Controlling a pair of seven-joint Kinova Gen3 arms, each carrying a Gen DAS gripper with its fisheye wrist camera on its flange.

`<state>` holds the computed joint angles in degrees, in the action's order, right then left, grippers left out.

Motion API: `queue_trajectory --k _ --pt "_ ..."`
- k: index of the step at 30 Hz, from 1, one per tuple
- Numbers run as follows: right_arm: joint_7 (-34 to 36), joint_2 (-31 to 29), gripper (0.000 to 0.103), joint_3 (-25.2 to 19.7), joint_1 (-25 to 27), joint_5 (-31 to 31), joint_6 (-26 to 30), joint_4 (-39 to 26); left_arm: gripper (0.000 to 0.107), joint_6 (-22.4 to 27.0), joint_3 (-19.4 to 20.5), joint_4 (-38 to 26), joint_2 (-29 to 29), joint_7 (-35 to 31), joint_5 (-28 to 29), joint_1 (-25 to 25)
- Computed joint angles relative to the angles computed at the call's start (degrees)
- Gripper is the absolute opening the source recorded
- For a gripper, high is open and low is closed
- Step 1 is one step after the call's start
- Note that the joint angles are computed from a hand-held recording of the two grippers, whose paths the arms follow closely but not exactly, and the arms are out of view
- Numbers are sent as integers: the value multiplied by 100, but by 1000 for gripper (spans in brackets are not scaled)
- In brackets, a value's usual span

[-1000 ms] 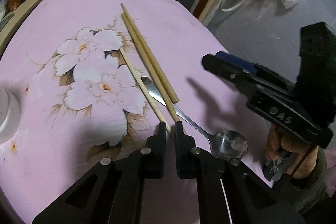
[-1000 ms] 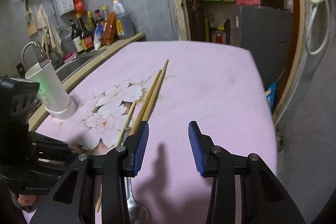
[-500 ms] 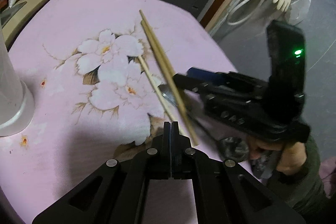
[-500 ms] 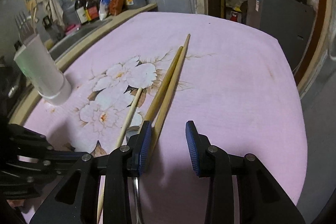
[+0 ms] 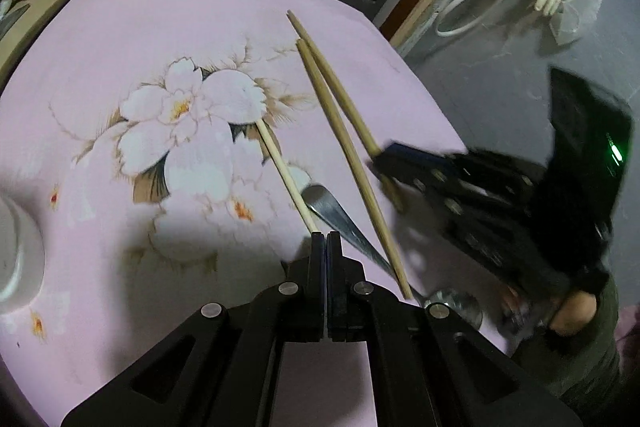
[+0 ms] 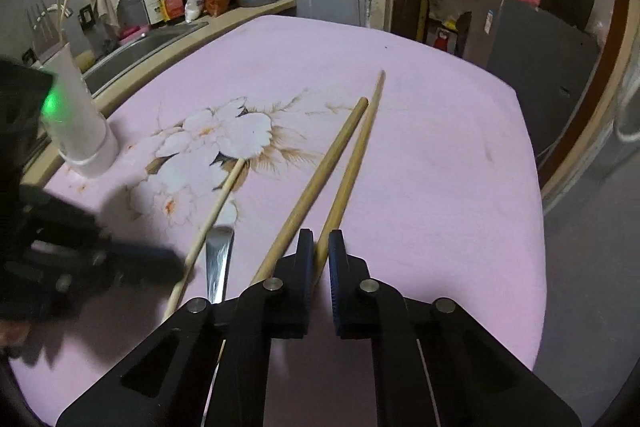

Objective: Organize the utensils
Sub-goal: 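Close the right tool around one wooden chopstick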

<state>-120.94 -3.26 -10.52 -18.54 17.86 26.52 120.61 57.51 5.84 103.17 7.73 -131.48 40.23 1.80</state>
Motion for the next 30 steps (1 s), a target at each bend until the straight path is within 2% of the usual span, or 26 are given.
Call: queue_trajectory --k 3,6,12,15,18,20,22,23,24,25,27,30 --pt "92 -64 5 -248 240 -55 230 -67 5 15 43 -263 187 297 -189 101" --pt "279 37 8 76 -17 -273 340 -199 6 1 78 -373 243 438 -357 138" --pt "495 528 13 245 21 -466 662 -777 6 115 124 -569 332 687 -651 176" --pt "335 861 14 346 -87 -217 966 -1187 6 130 197 -904 515 1041 -955 383" --pt "485 1193 22 452 -82 -353 1192 -1594 6 115 234 -920 529 1090 -1054 404" --pt "507 1303 24 521 -70 -457 1193 -1711 6 45 256 -909 540 1147 -1069 437" --pt "522 1346 23 670 -169 -543 1206 -1768 7 52 270 -936 550 1277 -1116 481" --pt "451 1334 14 878 -377 -526 1189 -1746 6 49 281 -966 568 1375 -1163 530" --pt "470 1310 8 1039 -518 -573 1159 -1712 6 46 288 -978 576 1408 -1180 540" --pt "546 1259 7 1130 -553 -713 1110 -1652 5 41 289 -980 572 1469 -1202 554" --pt "729 1113 5 1059 -304 -1179 900 -1462 2 -83 326 -1065 656 1684 -1267 674" --pt "982 758 5 487 493 -1878 440 -1000 0 -229 353 -884 512 1503 -1256 623"
